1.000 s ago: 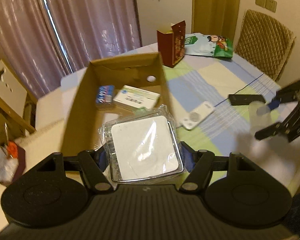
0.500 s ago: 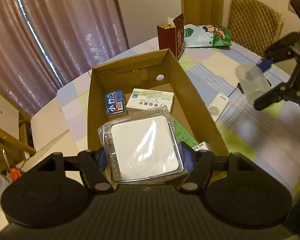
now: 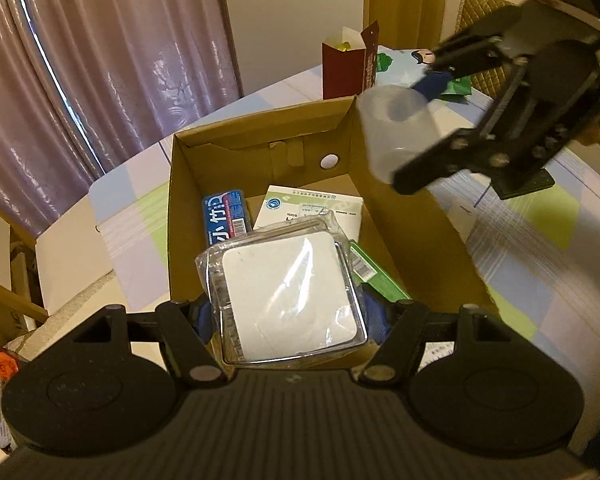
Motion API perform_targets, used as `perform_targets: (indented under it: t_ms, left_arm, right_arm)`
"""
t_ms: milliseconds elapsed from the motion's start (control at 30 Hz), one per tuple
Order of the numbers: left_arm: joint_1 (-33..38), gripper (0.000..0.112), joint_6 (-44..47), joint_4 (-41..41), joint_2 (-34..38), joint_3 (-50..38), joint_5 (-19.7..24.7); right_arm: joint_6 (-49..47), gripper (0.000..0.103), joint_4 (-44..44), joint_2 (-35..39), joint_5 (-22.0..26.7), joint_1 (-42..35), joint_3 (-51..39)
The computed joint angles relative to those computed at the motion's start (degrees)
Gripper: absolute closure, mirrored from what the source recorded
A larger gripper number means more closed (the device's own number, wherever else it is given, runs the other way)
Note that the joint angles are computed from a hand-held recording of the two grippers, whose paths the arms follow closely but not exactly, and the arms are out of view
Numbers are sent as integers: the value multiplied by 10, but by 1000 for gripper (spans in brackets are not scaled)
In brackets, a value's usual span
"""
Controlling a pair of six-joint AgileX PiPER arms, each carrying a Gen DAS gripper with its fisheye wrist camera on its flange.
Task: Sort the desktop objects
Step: 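Carry the wrapped square and frosted cup over the cardboard box with both tools, then lower and release the wrapped square with the left tool while the right releases the cup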
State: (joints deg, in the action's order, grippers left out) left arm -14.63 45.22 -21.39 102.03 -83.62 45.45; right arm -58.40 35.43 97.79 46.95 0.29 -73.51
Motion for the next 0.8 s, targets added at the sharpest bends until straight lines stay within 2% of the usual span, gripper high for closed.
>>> perform_targets:
  t_ms: [233,433,633,733,767,800]
  left_arm:
    - [-5,46,-25,19,62,-58,3]
    - [-8,46,-47,27,97,-87,12]
    - [-12,46,-55,32,119,-101,19]
    - [-13,46,-59,34,126,-106,22]
    - [-13,46,-60,34,128,-108,24]
    - [-14,46,-61,35,129,-110,25]
  right_arm:
    - [-9,30,-66,120,-3,18,-102]
    - [31,30,-154,200,45,27,-204]
    - [72,30,-212,239,73,34,-259]
    - [75,30,-227,236,67,34,-251]
    - [69,29,-226,234,66,32,-248]
    - [60,24,-220,231,63,30,-241]
